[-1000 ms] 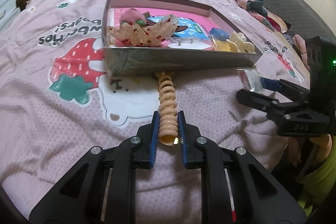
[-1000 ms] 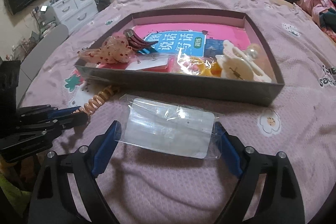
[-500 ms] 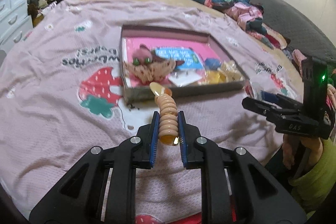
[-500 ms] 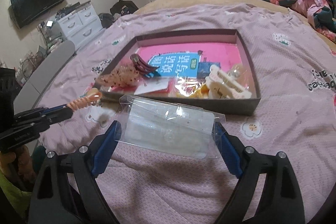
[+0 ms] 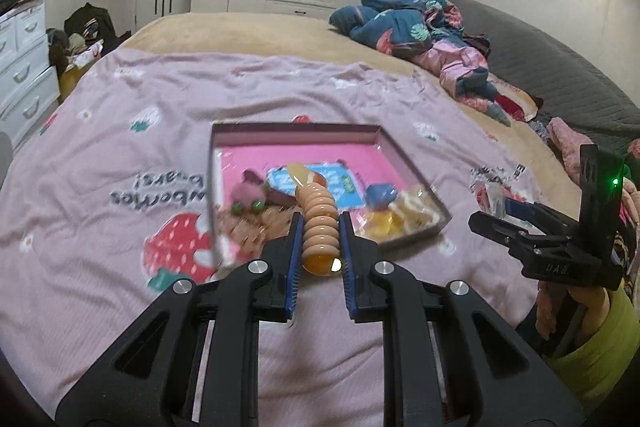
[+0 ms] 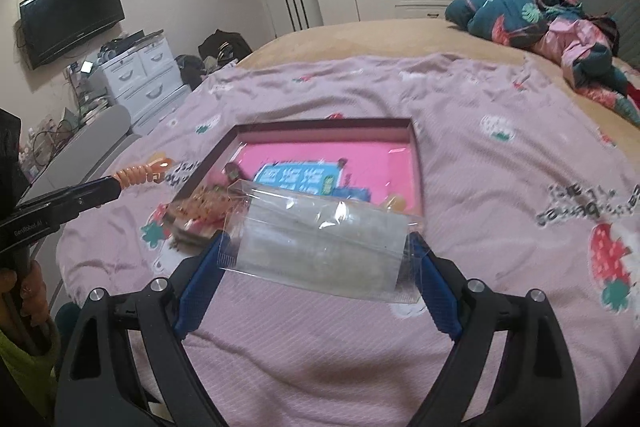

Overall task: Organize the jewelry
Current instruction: 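Lower the spiral hair tie and clear bag into the tray and open both tools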

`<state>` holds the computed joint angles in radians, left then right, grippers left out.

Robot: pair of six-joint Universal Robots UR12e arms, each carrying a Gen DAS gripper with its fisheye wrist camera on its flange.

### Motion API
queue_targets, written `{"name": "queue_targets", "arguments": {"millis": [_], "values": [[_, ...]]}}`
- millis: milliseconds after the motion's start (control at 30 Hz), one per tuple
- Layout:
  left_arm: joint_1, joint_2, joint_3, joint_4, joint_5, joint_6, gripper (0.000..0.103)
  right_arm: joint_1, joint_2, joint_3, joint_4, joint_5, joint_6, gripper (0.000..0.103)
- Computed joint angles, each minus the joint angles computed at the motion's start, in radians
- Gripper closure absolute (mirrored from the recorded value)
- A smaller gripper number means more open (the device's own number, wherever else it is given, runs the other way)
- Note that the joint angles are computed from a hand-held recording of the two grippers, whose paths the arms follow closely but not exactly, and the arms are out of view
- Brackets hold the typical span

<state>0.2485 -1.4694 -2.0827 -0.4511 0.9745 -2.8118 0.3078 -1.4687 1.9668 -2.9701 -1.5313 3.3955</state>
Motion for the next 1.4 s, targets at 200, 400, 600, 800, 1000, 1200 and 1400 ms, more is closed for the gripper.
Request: {"name": "queue_targets", "arguments": {"millis": [200, 400, 600, 800, 1000, 1200, 1400], "values": [[-0.045, -0.042, 0.034, 0.03, 0.003, -0.021, 0.093, -0.021, -0.007, -0.008, -0.014, -0.035, -0.007, 0.016], [-0.075, -0.083, 0.064, 0.032, 0.006, -0.034, 0.093, -0.039, -0.008, -0.013, -0.03, -0.057, -0.001, 0.016], [-0.096, -0.122, 0.09, 0.033, 0.005, -0.045, 0.093, -0.046, 0.0, -0.021, -0.026, -0.08, 0.002, 0.016], [-0.108, -0.163, 0.102, 0.038, 0.029, -0.052, 0.093, -0.045, 0.025, -0.038, -0.002, -0.098, -0.006, 0.016], [-0.107, -0.196, 0.11, 0.031, 0.064, -0.063, 0.093, -0.033, 0.063, -0.07, 0.027, -0.1, -0.03, 0.016], [-0.092, -0.215, 0.114, 0.026, 0.079, -0.083, 0.093, -0.012, 0.119, -0.121, 0.061, -0.081, -0.072, 0.016], [-0.078, -0.219, 0.117, 0.018, 0.088, -0.101, 0.089, 0.018, 0.179, -0.187, 0.133, -0.074, -0.137, 0.016]]}}
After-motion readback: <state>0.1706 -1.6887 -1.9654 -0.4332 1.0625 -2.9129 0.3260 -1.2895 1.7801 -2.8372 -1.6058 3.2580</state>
